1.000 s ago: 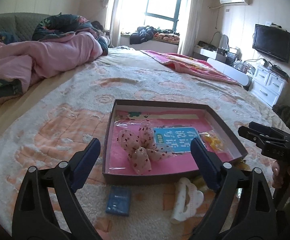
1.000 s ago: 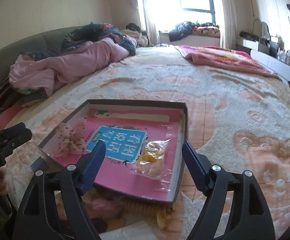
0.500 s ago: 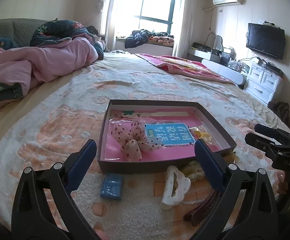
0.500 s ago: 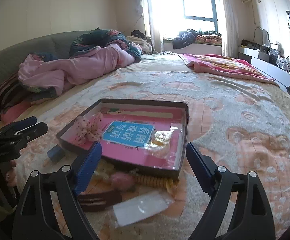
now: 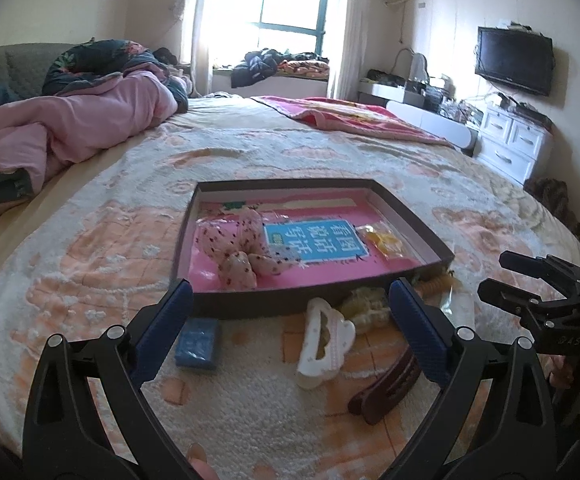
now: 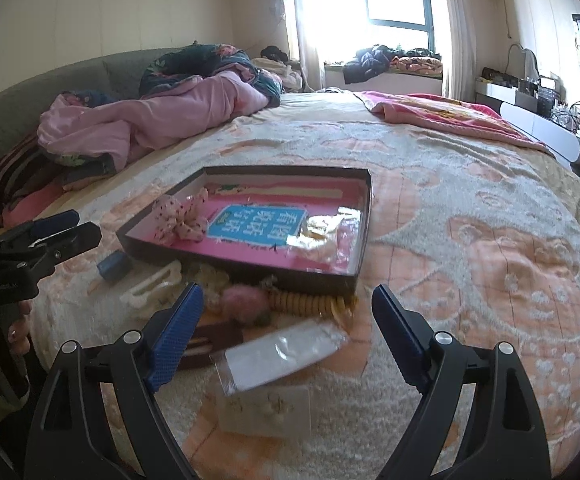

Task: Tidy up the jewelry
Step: 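Move the left tool toward the white claw clip while the right tool approaches the clear packet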

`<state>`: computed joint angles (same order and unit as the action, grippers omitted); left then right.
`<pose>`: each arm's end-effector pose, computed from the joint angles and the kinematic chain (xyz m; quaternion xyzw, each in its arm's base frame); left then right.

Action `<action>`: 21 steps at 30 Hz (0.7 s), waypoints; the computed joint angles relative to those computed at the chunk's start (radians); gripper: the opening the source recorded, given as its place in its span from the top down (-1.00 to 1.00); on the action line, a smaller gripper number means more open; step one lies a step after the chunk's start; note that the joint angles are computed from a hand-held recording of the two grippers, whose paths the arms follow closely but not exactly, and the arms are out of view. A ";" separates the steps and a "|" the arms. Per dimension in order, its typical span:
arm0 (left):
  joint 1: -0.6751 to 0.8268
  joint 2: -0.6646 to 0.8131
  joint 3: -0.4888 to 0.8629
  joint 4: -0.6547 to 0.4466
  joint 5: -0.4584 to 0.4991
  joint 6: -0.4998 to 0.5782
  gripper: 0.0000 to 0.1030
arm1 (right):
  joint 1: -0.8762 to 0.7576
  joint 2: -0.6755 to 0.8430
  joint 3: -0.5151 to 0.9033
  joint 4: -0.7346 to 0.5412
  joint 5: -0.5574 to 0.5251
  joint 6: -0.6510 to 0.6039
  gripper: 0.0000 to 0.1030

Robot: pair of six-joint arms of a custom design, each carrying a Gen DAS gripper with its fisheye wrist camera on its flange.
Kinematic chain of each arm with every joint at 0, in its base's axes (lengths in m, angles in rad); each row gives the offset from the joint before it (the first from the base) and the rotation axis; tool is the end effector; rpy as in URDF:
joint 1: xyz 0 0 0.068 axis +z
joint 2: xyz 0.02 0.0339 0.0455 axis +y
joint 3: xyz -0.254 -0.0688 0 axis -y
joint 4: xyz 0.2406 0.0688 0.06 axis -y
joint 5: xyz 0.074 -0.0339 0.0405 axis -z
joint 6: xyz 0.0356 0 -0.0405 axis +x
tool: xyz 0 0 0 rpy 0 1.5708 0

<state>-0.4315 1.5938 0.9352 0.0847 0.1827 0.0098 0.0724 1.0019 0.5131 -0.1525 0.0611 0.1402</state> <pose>0.3101 -0.1499 0.2085 0.2340 0.8439 -0.1780 0.4488 0.2111 0.0131 0.2020 0.0440 0.8925 0.0204 0.4484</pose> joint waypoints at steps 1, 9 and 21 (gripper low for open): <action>-0.003 0.003 -0.003 -0.002 0.001 0.003 -0.74 | -0.002 -0.002 -0.006 0.000 -0.002 0.002 -0.62; -0.022 0.034 -0.026 0.003 -0.007 0.034 -0.74 | -0.014 0.015 -0.057 0.003 -0.007 0.020 -0.62; -0.036 0.122 0.023 -0.054 0.020 0.059 -0.74 | -0.084 0.091 -0.072 0.048 -0.116 0.051 -0.62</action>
